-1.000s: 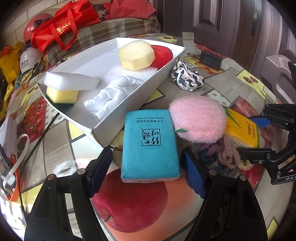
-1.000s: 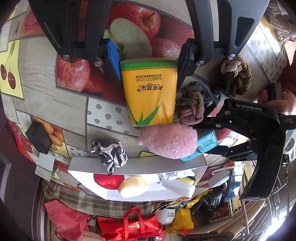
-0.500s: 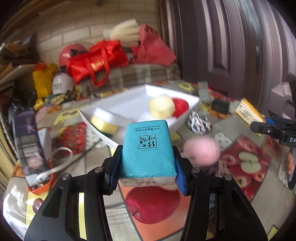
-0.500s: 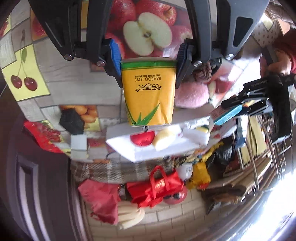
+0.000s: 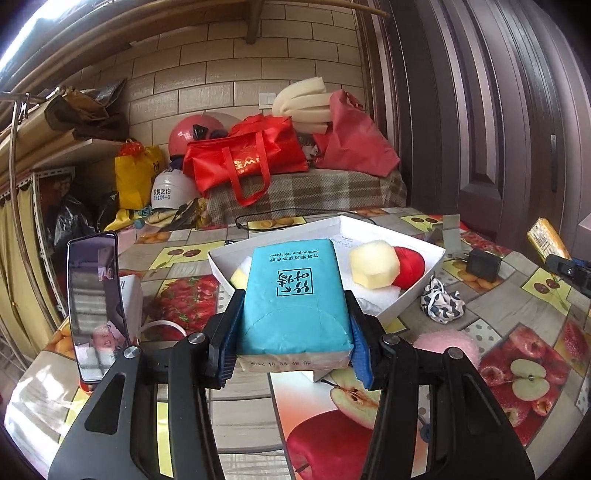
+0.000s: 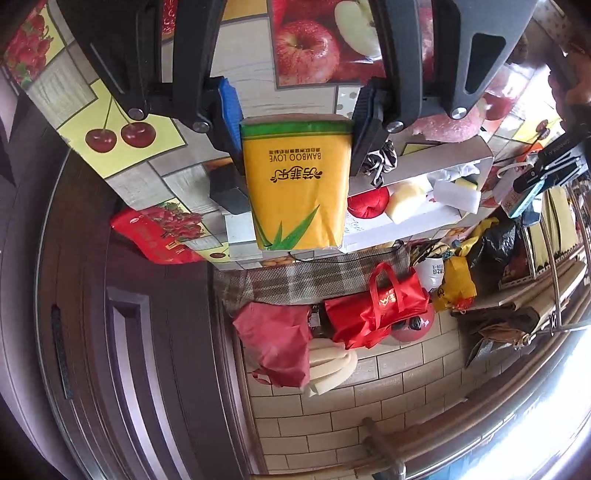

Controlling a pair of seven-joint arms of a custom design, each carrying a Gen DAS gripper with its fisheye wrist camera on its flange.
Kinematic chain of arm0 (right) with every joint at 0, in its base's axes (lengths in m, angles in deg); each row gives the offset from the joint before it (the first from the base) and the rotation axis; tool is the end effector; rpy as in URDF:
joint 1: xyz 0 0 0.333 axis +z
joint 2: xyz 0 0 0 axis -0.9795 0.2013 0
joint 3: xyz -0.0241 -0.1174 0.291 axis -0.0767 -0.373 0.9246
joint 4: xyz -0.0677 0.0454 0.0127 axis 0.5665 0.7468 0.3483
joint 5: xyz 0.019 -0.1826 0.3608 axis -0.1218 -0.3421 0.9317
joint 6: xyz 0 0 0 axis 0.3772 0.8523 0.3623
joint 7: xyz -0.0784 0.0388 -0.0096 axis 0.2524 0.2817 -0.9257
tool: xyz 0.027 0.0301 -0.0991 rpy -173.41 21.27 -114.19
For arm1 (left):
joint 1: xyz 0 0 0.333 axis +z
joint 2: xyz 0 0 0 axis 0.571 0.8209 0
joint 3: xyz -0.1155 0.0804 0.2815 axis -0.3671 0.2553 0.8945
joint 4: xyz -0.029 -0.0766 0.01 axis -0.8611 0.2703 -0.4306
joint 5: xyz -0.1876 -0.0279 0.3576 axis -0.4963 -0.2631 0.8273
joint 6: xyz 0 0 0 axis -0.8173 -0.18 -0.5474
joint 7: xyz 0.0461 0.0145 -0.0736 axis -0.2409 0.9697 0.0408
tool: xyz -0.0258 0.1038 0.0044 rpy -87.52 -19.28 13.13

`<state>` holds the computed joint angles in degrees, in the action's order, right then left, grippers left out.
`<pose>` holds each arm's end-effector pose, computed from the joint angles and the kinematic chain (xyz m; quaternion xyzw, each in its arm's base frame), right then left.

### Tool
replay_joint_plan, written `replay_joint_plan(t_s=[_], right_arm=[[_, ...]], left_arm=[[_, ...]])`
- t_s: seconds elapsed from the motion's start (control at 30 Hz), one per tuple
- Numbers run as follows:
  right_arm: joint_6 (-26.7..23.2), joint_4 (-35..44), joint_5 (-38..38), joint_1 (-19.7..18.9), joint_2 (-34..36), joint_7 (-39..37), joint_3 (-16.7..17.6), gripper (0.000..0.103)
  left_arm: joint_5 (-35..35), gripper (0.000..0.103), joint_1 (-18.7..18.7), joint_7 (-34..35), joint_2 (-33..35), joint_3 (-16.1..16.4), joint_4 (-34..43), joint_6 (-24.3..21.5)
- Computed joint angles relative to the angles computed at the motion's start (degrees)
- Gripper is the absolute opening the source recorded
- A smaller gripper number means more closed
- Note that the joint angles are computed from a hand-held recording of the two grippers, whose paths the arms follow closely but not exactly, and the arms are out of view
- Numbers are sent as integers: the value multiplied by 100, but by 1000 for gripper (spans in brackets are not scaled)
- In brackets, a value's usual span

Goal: Organize soft objects
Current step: 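Carry both tissue packs over the tray and release them inside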

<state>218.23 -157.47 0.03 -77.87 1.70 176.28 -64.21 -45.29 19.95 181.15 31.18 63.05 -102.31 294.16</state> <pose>0.4133 -0.0101 0.4507 -0.5334 0.6241 -0.4043 0.4031 0.5192 -0.2073 0.4460 -0.4779 0.6606 -0.4611 0.3502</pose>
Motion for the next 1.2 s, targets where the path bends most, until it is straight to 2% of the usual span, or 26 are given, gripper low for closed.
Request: replay_joint_plan(t_s=[0.17, 0.4, 0.53, 0.77, 0.93, 1.07, 1.2], right_arm=[[-514, 353, -364, 70, 259, 83, -278, 50], [-657, 573, -313, -82, 450, 69, -180, 50], [-704, 733, -116, -230, 575, -106, 8, 50], [-790, 1138, 692, -514, 910, -968, 546, 50], [-933, 1545, 1199, -460, 1217, -1622, 649, 50], [-1016, 1887, 1826, -414, 1458, -2350, 801, 50], [-1119, 2289, 2477, -274, 1727, -3217, 910, 50]], left_arm=[[-432, 50, -126, 325, 148, 36, 222, -40], [-1001, 50, -355, 821, 395, 171, 629, -217], [-1209, 50, -441, 951, 492, 249, 808, -328], [-1532, 50, -635, 1169, 663, 476, 1146, -635], [-1870, 50, -906, 1474, 832, 723, 1427, -731], [-2304, 50, -1212, 1828, 1073, 1022, 1821, -847], [-2650, 50, -1608, 2005, 1337, 1505, 2289, -1219]])
